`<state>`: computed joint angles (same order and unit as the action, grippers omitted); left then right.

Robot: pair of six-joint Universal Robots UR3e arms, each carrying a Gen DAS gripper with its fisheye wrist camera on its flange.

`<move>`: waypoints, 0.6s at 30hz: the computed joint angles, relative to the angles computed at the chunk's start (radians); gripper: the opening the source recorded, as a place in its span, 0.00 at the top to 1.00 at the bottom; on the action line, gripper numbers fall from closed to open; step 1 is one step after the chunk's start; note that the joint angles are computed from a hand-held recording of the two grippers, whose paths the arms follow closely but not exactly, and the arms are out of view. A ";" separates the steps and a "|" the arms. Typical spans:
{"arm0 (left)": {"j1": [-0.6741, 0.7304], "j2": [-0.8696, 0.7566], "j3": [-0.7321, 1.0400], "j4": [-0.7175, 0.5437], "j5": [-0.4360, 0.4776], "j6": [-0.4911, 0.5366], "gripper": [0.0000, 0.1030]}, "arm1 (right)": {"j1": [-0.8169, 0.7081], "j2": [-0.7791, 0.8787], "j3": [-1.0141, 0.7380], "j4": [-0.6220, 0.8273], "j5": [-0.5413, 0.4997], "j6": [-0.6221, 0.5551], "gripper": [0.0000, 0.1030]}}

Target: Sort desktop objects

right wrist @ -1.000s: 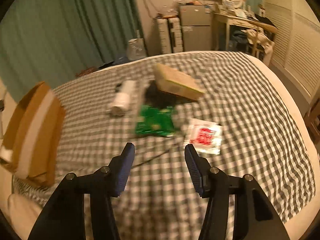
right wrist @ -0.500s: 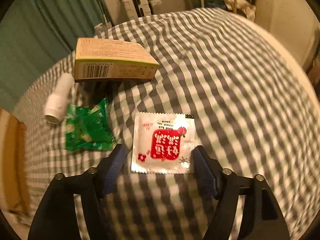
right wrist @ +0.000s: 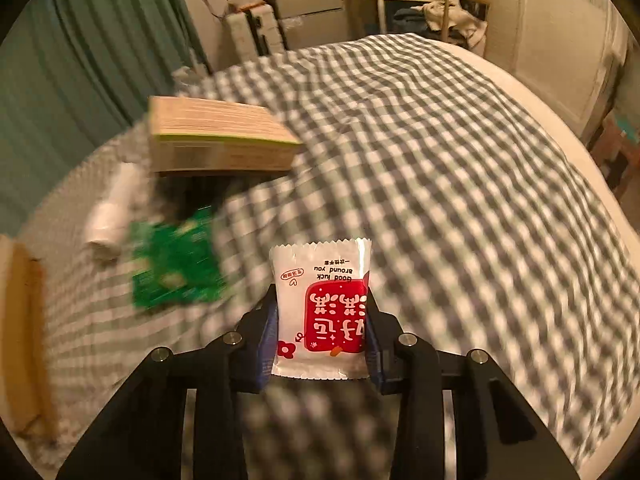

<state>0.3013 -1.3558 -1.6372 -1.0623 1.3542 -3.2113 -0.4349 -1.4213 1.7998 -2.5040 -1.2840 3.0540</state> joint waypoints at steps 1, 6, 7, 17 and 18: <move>-0.002 0.024 -0.008 -0.006 -0.005 0.002 0.12 | -0.003 -0.049 0.030 -0.003 0.023 -0.008 0.65; -0.088 0.103 -0.031 0.005 -0.010 -0.003 0.12 | -0.042 -0.385 0.150 0.145 0.110 -0.108 0.65; -0.125 0.111 -0.035 0.022 -0.003 0.000 0.12 | -0.039 -0.423 0.158 0.165 0.108 -0.111 0.65; -0.547 -0.093 0.046 0.174 0.241 -0.175 0.08 | -0.072 -0.607 0.171 0.298 0.114 -0.150 0.64; -0.572 -0.120 0.055 0.184 0.260 -0.191 0.08 | -0.086 -0.613 0.181 0.304 0.130 -0.165 0.64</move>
<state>-0.2710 -1.4761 -1.5823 -0.8787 1.6138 -3.4022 -0.5205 -2.0346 1.9809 -2.2001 -1.1542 2.8885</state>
